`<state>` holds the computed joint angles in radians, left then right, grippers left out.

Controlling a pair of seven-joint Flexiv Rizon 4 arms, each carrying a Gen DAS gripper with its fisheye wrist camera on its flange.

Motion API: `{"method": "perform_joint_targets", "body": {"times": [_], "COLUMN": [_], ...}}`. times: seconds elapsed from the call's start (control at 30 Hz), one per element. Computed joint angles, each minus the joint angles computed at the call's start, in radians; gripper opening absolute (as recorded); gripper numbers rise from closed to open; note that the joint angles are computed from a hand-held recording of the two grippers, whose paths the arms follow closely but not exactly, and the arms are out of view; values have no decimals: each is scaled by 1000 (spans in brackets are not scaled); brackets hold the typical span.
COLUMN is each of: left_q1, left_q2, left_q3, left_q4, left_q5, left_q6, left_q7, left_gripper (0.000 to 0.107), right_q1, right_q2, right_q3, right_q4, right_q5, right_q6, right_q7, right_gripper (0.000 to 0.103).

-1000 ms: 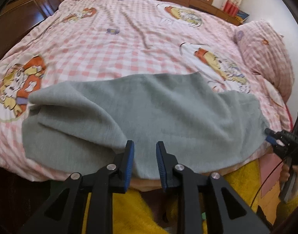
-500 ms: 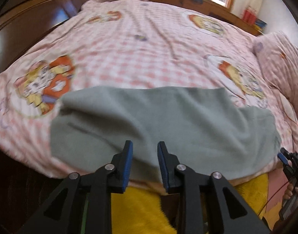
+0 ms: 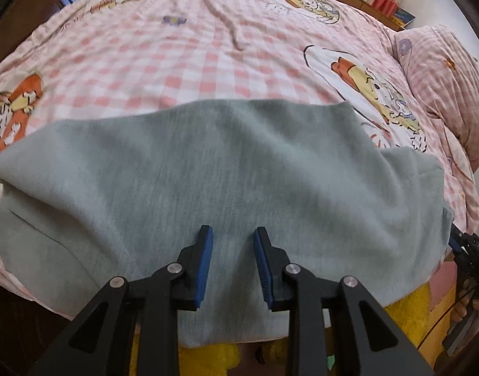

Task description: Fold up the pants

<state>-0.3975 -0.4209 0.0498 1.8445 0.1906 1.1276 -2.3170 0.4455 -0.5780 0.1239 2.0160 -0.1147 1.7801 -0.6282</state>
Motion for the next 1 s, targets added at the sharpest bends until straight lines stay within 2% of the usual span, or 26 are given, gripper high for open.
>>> {"method": "perform_joint_targets", "body": {"times": [0.07, 0.23, 0.33, 0.47, 0.6, 0.63, 0.8, 0.9, 0.93, 1.0], "left_q1": [6, 3, 1, -5, -8, -8, -13, -11, -12, -13], "left_q2": [0, -3, -3, -3, -3, -3, -3, -4, -5, -6], "left_q3": [-2, 1, 3, 9, 13, 13, 17, 14, 14, 15], "left_q4": [11, 13, 15, 13, 10, 9, 2, 1, -1, -4], "left_q5": [-5, -7, -7, 2, 12, 13, 31, 32, 33, 37], "left_q6": [19, 27, 32, 26, 23, 21, 6, 7, 4, 0], "left_q7": [1, 4, 2, -3, -6, -7, -14, -17, -18, -19], "left_gripper": [28, 28, 28, 28, 28, 28, 29, 29, 29, 29], "right_q1": [32, 8, -9, 28, 128, 132, 37, -17, -8, 20], "right_q2": [2, 10, 13, 29, 33, 27, -26, -41, -36, -23], "right_q3": [-32, 4, 16, -27, -139, -145, -42, 14, 5, -22], "right_q4": [3, 53, 68, 70, 44, 34, -18, -10, -2, 22], "right_q5": [7, 51, 32, 30, 20, 15, 11, 16, 25, 65], "right_q6": [-4, 81, 86, 49, -16, -18, 13, 62, 66, 104], "right_q7": [3, 27, 10, -8, -24, -29, -30, -28, -24, -5], "right_gripper": [30, 30, 29, 25, 25, 25, 25, 16, 10, 7]}}
